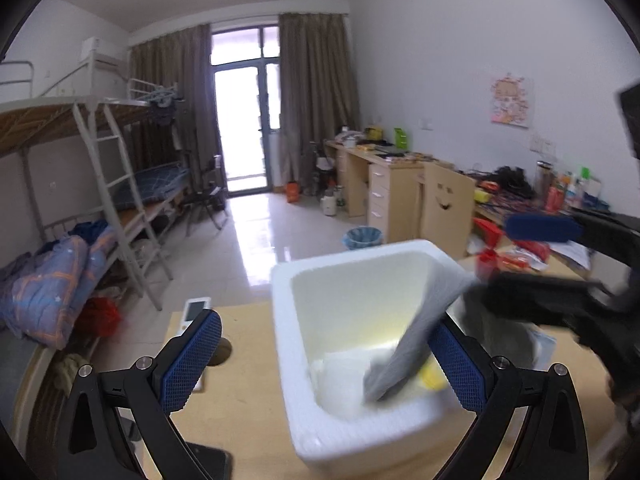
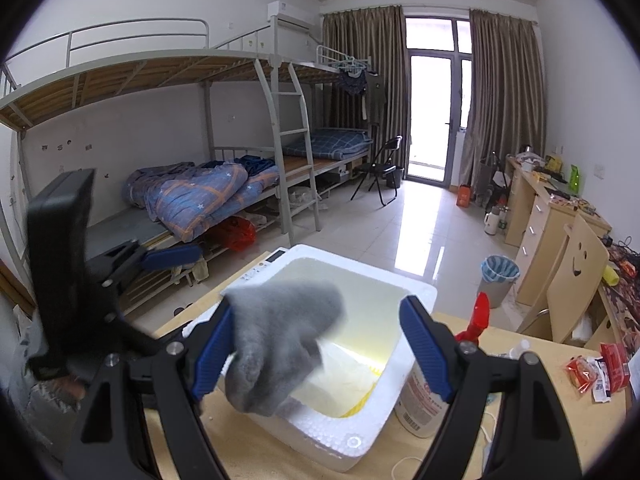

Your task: Organize soft objects

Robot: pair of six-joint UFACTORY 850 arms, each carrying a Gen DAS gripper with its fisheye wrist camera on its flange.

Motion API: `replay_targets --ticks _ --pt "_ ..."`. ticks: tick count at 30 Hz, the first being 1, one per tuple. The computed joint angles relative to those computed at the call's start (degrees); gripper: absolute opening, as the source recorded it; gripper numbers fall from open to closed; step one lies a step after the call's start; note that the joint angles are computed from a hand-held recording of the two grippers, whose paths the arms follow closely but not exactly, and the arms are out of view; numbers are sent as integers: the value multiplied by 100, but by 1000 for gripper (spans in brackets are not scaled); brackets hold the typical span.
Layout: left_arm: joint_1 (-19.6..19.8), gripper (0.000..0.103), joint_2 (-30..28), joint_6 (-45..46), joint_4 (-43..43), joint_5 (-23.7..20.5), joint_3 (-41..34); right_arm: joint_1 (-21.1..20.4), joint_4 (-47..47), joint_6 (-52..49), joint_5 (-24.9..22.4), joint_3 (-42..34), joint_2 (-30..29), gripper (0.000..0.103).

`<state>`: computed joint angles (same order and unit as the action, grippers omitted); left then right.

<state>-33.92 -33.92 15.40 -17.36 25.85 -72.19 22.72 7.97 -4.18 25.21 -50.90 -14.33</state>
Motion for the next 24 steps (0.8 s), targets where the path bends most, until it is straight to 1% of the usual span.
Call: replay_targets --ticks 1,2,4,8,10,14,22,24 --pt "-2 102 -55 206 -293 -7 -89 -7 -29 23 -22 -10 8 84" --pt "17 101 -88 199 -346 -47 -140 -16 -46 38 -15 3 18 84" --pt "72 101 -83 -179 -9 -136 -149 -15 67 -58 -1 13 31 84" --pt "38 101 -20 -24 -139 23 -42 -33 173 -149 28 54 78 84" --pt "34 101 43 -174 -40 50 36 -39 153 -117 37 60 88 84" --pt "12 101 126 -194 -139 119 104 -13 238 -156 104 116 130 84" --pt "-151 101 422 114 -751 514 440 101 572 -347 318 389 377 84" --pt "-245 101 520 416 -1133 691 566 145 697 -430 392 484 470 84"
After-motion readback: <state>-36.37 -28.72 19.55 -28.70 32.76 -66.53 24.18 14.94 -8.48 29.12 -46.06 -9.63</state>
